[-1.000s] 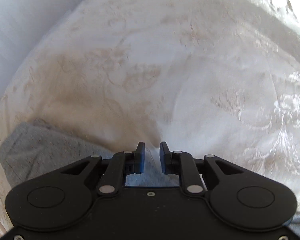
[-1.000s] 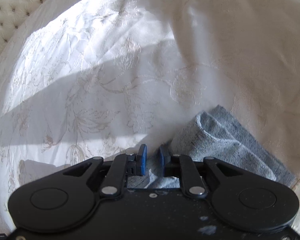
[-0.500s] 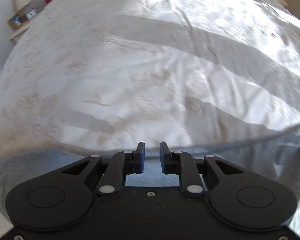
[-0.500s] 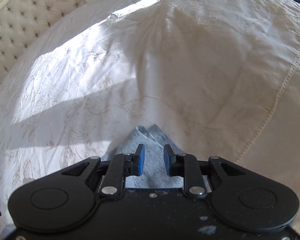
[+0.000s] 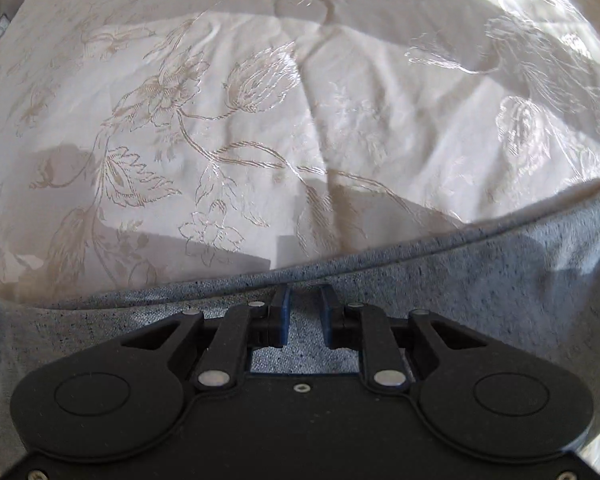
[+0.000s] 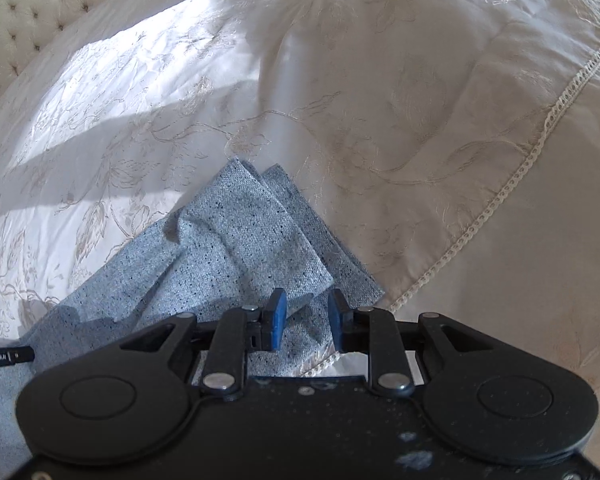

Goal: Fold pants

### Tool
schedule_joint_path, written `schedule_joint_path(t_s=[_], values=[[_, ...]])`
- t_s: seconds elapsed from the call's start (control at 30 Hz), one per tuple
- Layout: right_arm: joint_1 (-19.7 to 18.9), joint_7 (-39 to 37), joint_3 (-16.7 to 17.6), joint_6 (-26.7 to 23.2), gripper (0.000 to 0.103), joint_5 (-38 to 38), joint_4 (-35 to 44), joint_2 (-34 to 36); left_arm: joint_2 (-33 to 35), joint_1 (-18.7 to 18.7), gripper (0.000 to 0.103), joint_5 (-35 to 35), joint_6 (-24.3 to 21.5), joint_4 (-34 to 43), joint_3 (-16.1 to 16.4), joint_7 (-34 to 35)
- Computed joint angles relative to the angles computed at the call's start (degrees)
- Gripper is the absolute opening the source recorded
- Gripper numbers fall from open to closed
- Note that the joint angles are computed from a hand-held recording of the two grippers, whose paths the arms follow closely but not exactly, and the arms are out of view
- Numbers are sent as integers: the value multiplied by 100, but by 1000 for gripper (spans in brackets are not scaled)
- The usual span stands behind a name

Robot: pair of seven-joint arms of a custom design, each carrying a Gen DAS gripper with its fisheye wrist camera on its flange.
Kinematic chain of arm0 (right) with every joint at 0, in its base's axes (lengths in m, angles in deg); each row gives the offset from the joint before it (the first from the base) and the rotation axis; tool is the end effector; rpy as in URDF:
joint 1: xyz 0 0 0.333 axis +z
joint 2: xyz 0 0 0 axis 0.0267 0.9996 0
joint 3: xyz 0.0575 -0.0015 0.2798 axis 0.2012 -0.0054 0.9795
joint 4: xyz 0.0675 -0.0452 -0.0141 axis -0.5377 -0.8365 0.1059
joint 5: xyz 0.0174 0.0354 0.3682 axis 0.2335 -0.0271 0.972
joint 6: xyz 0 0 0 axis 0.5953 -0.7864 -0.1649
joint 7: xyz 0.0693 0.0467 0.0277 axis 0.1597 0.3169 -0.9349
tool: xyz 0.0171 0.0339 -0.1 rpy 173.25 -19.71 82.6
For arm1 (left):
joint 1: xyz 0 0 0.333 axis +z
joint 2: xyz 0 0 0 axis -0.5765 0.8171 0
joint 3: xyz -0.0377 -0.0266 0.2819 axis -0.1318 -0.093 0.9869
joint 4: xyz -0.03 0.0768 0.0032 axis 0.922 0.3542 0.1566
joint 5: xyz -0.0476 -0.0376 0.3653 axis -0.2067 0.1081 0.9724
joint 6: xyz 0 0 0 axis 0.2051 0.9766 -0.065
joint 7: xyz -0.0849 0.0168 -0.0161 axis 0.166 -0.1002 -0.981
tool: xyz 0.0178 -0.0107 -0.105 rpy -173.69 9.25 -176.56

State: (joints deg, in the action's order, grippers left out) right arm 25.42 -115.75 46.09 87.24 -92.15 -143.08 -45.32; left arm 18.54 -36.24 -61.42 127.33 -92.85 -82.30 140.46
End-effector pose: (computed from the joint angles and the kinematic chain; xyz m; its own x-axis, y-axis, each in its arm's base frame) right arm 0.3053 0.2169 0.4592 -0.8700 -0.4697 -0.1498 -0.3710 0.8237 -0.4288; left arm 0.5984 -0.0757 0.4479 -0.6494 -0.7537 -0.1011 -0.7162 0.6508 -0.2521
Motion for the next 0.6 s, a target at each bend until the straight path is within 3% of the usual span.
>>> schedule_joint_path(t_s=[0.07, 0.13, 0.2, 0.3, 0.33, 0.37, 0.4, 0.5, 0.6], values=[[-20, -102, -99, 159, 27, -7, -95, -8, 25, -32, 28, 22, 384, -43, -11, -52], [-76, -168, -173, 335, 29, -23, -204, -24, 100, -179, 28, 641, 811, -92, 55, -445], [-174, -176, -207, 480, 32, -68, -284, -10, 271, -189, 27, 716, 580, 148, 62, -536], [-322, -52, -176, 680, 34, -210, -432, -65, 255, -161, 27, 665, 655, 106, 54, -545], [-360, -15, -166, 723, 30, -255, -459, -91, 239, -156, 27, 670, 697, 81, 52, -524], [-380, -13, -157, 722, 14, -281, -458, -116, 194, -146, 27, 668, 739, 29, 51, -491], [-367, -89, -183, 668, 4, -243, -413, -124, 50, -124, 27, 615, 844, -144, 39, -429], [-311, -314, -153, 242, 3, -113, -91, -221, -141, -49, 27, 407, 957, -273, 17, -205], [-238, -405, 0, -500, 3, -4, 372, -373, -280, 49, 27, -35, 923, -268, -7, 108]])
